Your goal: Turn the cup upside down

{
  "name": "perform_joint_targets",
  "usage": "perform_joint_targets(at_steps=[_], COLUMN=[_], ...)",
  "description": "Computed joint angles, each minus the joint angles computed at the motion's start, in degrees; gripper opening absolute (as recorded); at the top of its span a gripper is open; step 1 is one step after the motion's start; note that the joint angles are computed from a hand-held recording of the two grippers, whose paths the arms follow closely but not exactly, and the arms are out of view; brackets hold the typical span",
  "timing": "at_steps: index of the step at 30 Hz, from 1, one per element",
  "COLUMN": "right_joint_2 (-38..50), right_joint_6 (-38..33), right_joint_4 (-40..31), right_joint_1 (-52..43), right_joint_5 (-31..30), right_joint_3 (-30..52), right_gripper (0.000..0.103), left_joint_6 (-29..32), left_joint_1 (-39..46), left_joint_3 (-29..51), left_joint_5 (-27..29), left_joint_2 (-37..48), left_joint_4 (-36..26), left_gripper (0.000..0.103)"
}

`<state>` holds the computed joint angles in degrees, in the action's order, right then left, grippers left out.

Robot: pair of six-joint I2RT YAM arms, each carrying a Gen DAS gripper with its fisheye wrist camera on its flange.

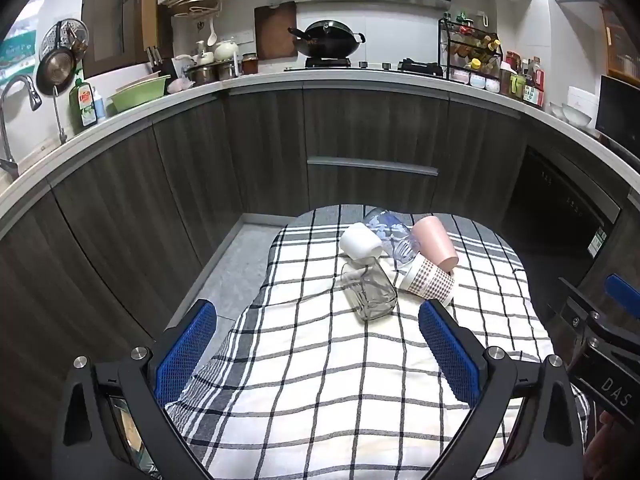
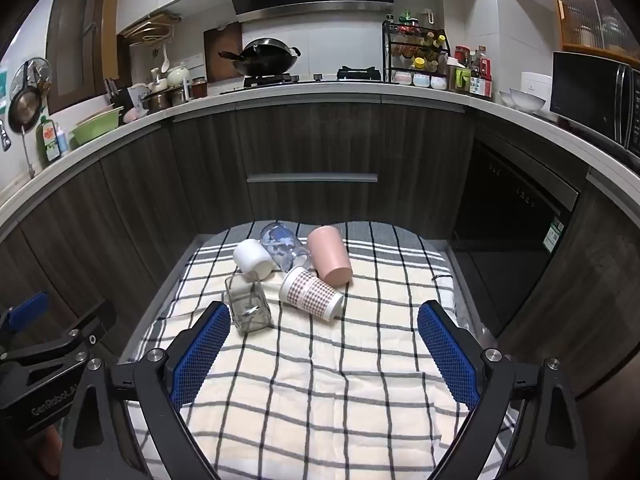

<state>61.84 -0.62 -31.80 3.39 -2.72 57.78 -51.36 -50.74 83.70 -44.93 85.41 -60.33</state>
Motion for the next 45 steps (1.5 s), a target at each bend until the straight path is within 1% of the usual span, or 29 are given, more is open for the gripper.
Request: perform_joint_targets(at_steps=[5, 7, 13, 23, 25, 29, 39, 45], right_joint_2=[0.0, -0.1, -0.1, -0.3, -0.1, -0.2, 0.2, 0.3], right_joint_6=[-0.2, -0.2, -0.3, -0.5, 0.0, -0.1, 0.0, 0.1], right_joint_4=[-0.2, -0.1, 0.0, -0.3, -0.7, -0.9, -0.8, 0.4], right_joint_1=[0.0, 0.0, -0.1, -0.5, 0.4, 0.1, 0.0, 0.2], right_joint_5=[0.2, 0.3, 0.1, -0.3, 0.4, 0.1, -0.1, 0.1], right_joint_3=[0.1, 0.1, 0.1, 0.2, 0.7, 0.7, 0.7, -0.7], right_gripper=[0.095, 0.095, 0.095, 0.095, 0.095, 0.095, 0.095, 0.095], left_joint_6=[0.3, 0.2, 0.1, 0.3, 0.3, -0.1, 0.0, -0.2], left_joint_1=[0.1, 0.3, -0.1, -0.2, -0.1, -0.4, -0.4, -0.5], left_joint_3=[-1.0, -0.2, 0.0, -0.8, -0.9, -0.1, -0.1, -0.1], left_joint_5=[0.1, 0.7, -0.3, -0.4, -0.4, -0.5, -0.5, -0.4], left_joint_2=[-0.8, -0.3, -0.1, -0.8, -0.8, -0.3, -0.4, -0.5], left_joint_4=[0.8, 0.0, -0.2, 0.4, 0.5, -0.2, -0.3, -0.3], left_gripper=[0.103, 0.103, 0.103, 0.103, 0.103, 0.103, 0.103, 0.103])
